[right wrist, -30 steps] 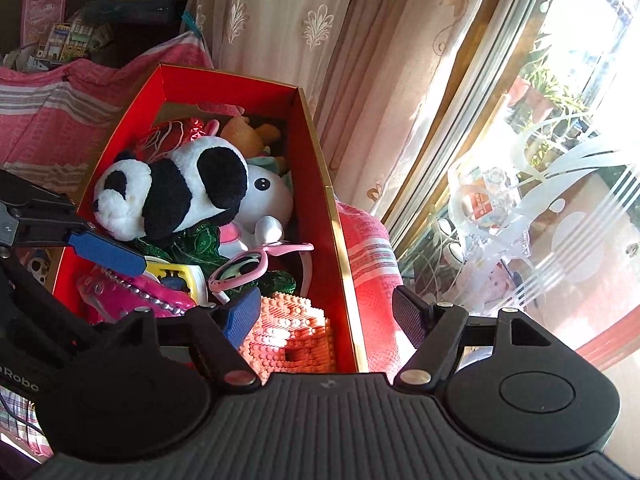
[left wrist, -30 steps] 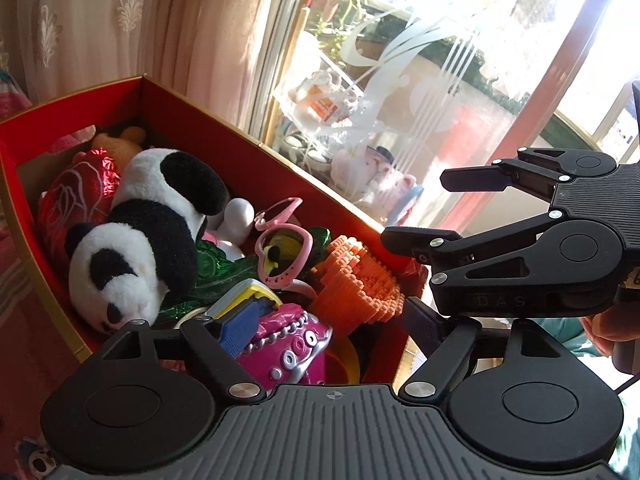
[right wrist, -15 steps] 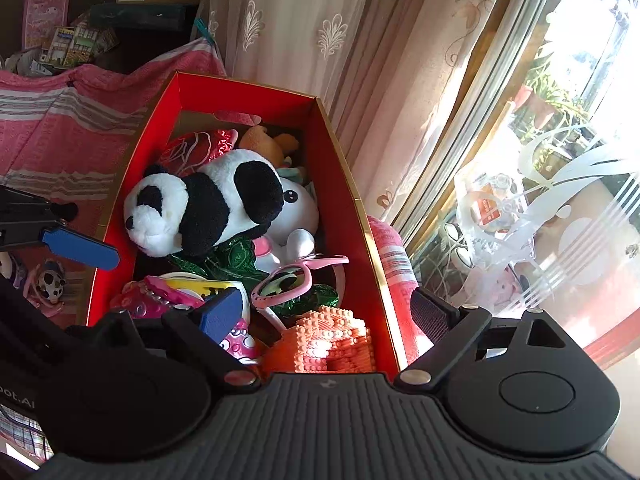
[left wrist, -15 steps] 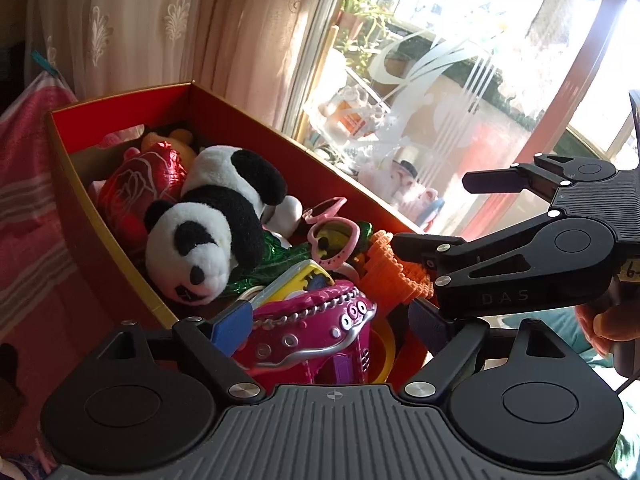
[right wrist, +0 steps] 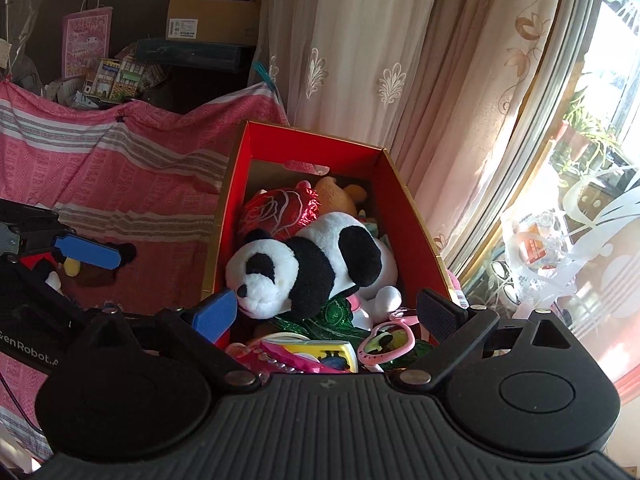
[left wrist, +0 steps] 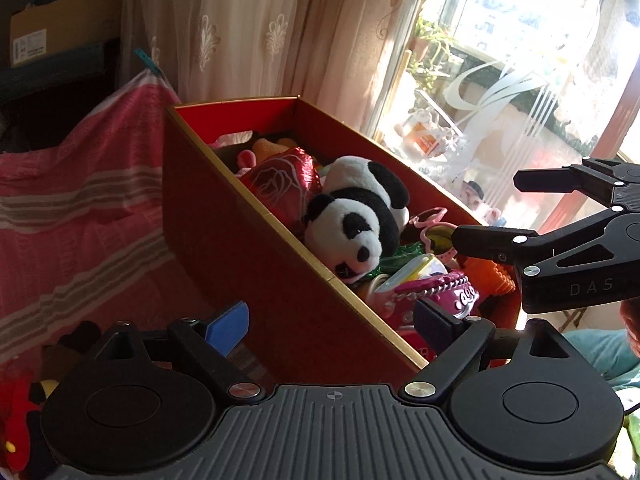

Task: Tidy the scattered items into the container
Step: 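Move both tools back from the box to the remaining toys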

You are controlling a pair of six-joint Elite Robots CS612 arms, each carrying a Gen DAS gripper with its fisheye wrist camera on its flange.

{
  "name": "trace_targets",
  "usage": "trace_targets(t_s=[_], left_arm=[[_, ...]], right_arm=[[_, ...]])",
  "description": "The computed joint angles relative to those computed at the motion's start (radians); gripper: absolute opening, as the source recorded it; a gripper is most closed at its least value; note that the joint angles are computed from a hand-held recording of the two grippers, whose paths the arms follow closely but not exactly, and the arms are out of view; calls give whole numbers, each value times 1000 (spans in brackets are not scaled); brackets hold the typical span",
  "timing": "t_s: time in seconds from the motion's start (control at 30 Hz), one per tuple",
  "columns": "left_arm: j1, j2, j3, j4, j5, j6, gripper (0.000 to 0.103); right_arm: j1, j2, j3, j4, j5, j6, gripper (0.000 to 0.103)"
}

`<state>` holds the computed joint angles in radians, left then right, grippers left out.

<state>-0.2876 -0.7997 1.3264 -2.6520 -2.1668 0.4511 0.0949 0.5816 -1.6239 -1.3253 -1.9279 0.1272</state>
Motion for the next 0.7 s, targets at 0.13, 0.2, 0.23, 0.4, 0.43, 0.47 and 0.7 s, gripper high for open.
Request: trace_targets(t_s=[0.13,0.2,0.23,0.4,0.43,0.47,0.7], left_arm=[[24,16,-26,-6,37,-43,96],[36,22,-36,-11,51,-60,96],[42,24,-39,-14,57,-68,96],[71,40,-62,-7,83,-110,96],[76,44,-66,-8,94,-119,96],[81,49,-69,-11,109,-127,96],[109,85,-90,-6,214,-162,95]], right_arm=[[16,-13,41,-45,48,-31,97],[23,-19,60,-66,75,-39,97],[26,-22,70,-76,92,-43,97],[41,-35,113,-118,170,-69,97],[44,-36,121,-124,181,-72,97],[47,-36,128,-130,192,-72,97],[65,-36,178,-146,260,-40,97]])
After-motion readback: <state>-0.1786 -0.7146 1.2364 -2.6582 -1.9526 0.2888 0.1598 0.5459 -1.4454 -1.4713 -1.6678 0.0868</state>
